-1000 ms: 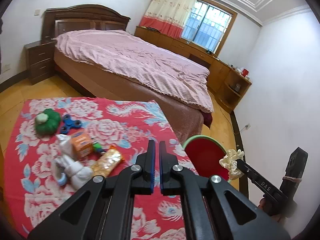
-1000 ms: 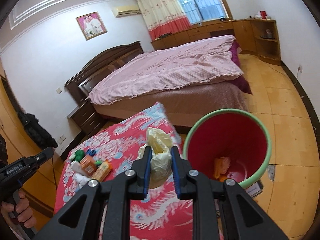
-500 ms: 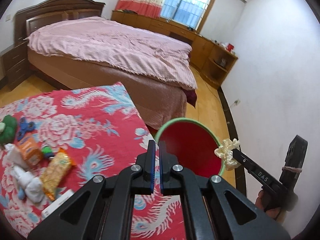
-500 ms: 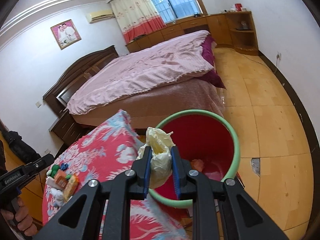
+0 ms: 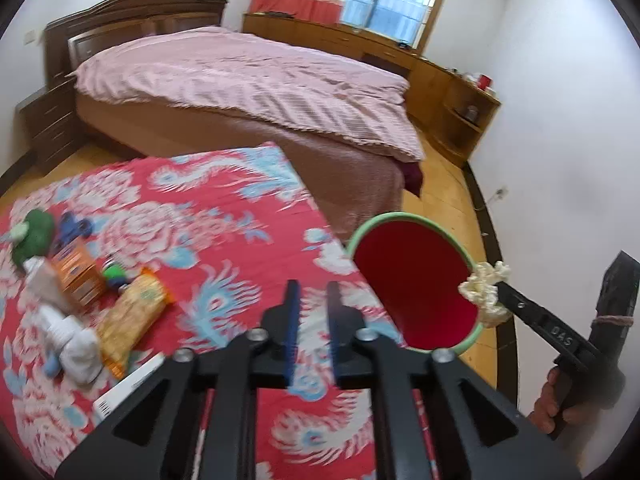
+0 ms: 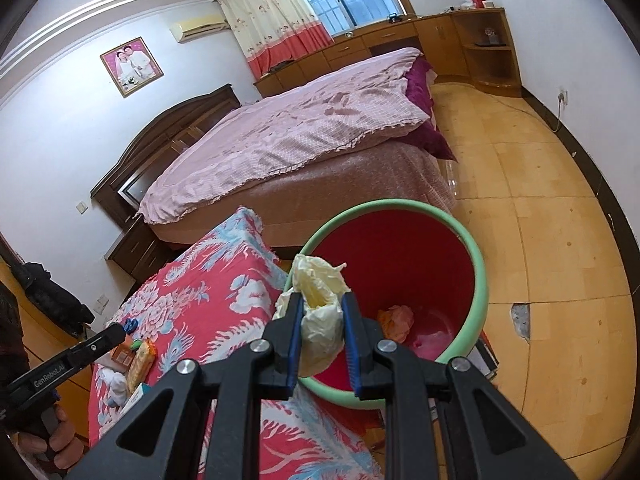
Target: Collect trash
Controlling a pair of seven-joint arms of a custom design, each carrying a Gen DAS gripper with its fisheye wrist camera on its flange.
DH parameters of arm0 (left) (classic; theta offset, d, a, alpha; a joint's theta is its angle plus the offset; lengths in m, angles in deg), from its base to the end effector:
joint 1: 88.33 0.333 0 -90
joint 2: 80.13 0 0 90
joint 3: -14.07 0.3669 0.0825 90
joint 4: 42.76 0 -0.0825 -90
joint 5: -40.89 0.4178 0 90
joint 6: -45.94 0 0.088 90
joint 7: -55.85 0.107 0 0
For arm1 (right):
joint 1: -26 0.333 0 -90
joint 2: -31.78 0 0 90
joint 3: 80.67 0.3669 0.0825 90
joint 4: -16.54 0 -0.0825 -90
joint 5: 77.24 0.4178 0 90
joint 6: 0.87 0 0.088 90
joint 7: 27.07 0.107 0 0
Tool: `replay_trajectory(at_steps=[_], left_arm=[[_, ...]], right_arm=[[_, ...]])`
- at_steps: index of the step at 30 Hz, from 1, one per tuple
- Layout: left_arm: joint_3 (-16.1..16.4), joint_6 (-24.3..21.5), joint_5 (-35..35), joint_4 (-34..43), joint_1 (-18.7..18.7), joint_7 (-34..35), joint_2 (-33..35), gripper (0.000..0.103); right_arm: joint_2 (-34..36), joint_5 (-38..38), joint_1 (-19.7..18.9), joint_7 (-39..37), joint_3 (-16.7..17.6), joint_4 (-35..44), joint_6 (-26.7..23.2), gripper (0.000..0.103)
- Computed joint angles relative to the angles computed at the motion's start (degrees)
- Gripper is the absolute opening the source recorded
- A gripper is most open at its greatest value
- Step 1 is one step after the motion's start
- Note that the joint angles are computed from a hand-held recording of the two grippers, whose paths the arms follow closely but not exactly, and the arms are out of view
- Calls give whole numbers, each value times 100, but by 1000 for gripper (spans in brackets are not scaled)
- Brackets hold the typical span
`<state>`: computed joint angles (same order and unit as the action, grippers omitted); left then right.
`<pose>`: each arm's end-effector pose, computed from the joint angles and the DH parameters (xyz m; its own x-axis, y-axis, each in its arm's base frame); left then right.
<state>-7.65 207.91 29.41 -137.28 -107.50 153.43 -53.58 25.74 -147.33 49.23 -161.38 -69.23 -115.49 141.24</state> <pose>0.6218 -0.4562 0.4738 -0.6060 -0.7557 0.2485 -0.6782 0.3276 -0.6578 0.4436 0.3132 0.4462 -0.5415 -0.7185 -0.4366 -0.3621 0.6680 -0.6501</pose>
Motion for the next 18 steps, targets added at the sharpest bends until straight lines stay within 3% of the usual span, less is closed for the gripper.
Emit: replay_trajectory(at_steps=[3, 18], left_arm=[[290, -18, 196, -150, -104, -353, -123, 23], [1021, -78, 1116, -720, 62, -1821, -365, 29]], right_arm=[[39, -28, 27, 31, 20, 37, 24, 21], [263, -62, 177, 53, -44, 266, 91, 21]])
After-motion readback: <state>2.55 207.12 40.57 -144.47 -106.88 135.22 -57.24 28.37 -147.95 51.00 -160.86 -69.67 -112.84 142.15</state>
